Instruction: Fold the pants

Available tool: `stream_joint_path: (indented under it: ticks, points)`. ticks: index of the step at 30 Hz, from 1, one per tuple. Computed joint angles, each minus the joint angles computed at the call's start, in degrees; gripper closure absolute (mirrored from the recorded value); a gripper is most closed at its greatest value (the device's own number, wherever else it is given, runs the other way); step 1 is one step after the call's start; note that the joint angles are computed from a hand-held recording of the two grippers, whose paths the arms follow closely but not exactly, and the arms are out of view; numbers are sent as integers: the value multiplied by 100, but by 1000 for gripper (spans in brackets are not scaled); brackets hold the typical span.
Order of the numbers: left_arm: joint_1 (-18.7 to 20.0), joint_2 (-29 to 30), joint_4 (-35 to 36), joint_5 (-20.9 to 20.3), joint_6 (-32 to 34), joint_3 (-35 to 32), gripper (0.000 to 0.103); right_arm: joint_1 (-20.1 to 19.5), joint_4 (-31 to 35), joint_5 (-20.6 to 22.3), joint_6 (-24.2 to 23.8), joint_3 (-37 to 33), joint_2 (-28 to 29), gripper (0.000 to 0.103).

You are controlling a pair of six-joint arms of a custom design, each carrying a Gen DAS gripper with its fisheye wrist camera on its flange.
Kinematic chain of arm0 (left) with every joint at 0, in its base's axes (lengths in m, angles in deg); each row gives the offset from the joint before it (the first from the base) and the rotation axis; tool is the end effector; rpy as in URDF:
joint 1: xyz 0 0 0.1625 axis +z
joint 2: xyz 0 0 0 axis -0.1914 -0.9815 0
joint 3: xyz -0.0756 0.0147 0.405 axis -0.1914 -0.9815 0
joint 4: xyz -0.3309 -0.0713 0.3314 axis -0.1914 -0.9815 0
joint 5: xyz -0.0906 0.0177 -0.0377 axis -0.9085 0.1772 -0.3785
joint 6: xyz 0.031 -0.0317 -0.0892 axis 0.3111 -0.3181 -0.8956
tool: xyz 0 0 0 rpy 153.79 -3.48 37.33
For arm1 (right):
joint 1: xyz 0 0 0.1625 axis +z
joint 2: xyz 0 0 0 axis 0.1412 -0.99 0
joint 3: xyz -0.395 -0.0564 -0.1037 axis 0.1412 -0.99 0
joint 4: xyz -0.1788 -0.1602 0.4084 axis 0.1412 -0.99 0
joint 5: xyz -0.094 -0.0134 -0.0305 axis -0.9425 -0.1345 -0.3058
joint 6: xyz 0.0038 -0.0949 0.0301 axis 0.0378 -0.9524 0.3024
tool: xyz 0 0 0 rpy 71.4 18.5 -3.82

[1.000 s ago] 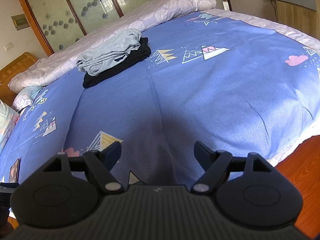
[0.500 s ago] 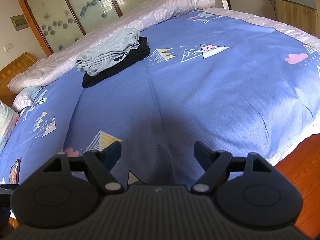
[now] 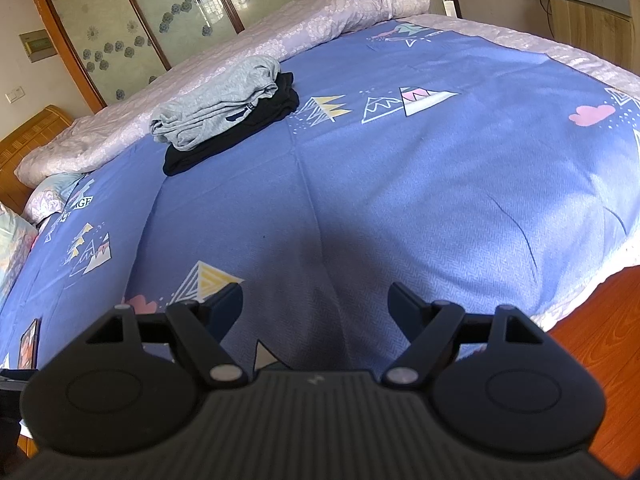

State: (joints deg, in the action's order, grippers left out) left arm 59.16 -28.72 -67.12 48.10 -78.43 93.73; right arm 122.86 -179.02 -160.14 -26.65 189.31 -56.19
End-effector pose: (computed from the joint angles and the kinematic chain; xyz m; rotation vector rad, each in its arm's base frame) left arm -0.0902 -0.4330 0.3356 0.2746 2.0382 -0.5309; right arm 0.4266 -0.4069 0.0039 0.0419 -2.4140 1.1352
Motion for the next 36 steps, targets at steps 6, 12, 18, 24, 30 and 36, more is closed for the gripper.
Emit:
stream_joint_path:
  ticks: [6, 12, 18, 24, 30, 36]
  points:
    - [5, 4, -8, 14, 10, 3, 0, -2, 7, 1, 13, 0, 0, 22]
    - [-3, 3, -40, -1, 50, 12, 0, -6, 4, 7, 7, 7, -8, 22]
    - [-2, 5, -43, -3, 57, 8, 0, -7, 4, 12, 5, 10, -13, 21]
    - [-2, 5, -45, 1, 53, 3, 0, -6, 10, 9, 10, 9, -15, 21]
    - [-12, 6, 3, 19, 5, -16, 0, -10, 8, 17, 2, 15, -23, 21]
    - [-31, 7, 1, 36, 18, -20, 0, -12, 3, 16, -1, 16, -24, 21]
